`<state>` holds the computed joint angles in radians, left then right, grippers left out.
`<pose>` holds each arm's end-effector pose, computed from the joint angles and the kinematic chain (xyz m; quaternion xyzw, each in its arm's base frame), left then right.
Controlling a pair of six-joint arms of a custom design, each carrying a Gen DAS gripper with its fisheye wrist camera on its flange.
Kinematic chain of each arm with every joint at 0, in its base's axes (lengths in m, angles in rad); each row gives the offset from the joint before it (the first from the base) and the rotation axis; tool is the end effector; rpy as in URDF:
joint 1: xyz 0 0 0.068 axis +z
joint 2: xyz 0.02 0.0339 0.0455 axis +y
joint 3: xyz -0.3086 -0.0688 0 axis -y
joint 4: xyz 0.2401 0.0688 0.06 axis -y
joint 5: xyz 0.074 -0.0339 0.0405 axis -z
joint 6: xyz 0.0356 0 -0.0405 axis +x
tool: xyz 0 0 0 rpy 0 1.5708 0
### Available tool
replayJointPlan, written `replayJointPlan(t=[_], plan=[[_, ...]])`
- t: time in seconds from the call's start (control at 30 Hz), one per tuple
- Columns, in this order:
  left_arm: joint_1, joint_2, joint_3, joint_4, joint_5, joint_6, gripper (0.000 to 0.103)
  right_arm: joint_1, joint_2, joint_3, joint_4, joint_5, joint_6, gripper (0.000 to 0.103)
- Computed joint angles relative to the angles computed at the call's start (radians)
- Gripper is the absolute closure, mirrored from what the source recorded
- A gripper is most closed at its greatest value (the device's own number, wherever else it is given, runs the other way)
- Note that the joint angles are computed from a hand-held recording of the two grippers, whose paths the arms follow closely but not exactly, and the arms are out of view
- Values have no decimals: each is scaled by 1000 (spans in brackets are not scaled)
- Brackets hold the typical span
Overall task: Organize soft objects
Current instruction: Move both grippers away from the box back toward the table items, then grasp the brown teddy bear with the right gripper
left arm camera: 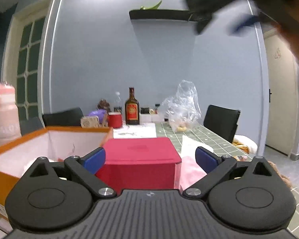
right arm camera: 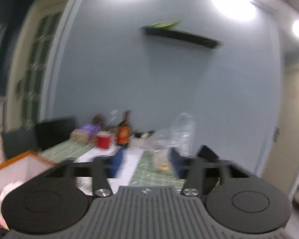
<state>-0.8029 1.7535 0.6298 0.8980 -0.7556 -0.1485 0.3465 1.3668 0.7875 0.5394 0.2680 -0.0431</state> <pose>0.2477 -0.2214 0.2040 0.0161 0.7624 -0.0087 0.6469 0.2849 0.0928 0.3302 -0.0475 0.7190 0.0085 0.6933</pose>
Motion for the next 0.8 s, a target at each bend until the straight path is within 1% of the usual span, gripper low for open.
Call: replayJointPlan(t=[0.07, 0.1, 0.13, 0.17, 0.27, 0.33, 0.37, 0.43, 0.53, 0.6, 0.63, 0.67, 0.7, 0.73, 0.8], plan=[[19, -15, 5, -42, 53, -42, 0, -54, -28, -119, 123, -43, 14, 10], [24, -23, 5, -57, 74, -59, 0, -83, -39, -163, 162, -68, 17, 2], [33, -31, 5, -76, 103, -80, 0, -117, -45, -214, 218, -110, 12, 2], [40, -36, 4, -86, 124, -98, 0, -130, -50, -251, 255, -126, -1, 2], [37, -38, -5, -63, 129, -95, 0, -151, -22, -331, 356, -93, -17, 2], [24, -29, -20, -10, 122, -58, 0, -167, -23, -366, 359, -85, 32, 2], [19, -23, -27, 15, 124, -41, 0, -187, -6, -366, 346, -91, 67, 2], [11, -13, -33, 46, 142, -24, 0, -204, 48, -349, 315, -56, 117, 2], [11, -10, -40, 65, 190, -11, 0, -201, 169, -353, 395, 49, 177, 2], [11, -11, -42, 59, 223, -1, 0, -218, 221, -366, 422, 55, 222, 2], [12, -10, -38, 48, 239, 3, 0, -233, 251, -356, 408, 26, 248, 2], [13, -8, -34, 39, 249, 3, 0, -251, 264, -334, 349, -18, 265, 2], [10, -6, -31, 35, 253, 1, 0, -264, 268, -301, 265, -62, 262, 2], [10, -4, -30, 32, 263, -4, 0, -269, 279, -272, 209, -89, 246, 2], [17, -2, -29, 26, 293, -16, 0, -262, 294, -272, 194, -65, 228, 2]])
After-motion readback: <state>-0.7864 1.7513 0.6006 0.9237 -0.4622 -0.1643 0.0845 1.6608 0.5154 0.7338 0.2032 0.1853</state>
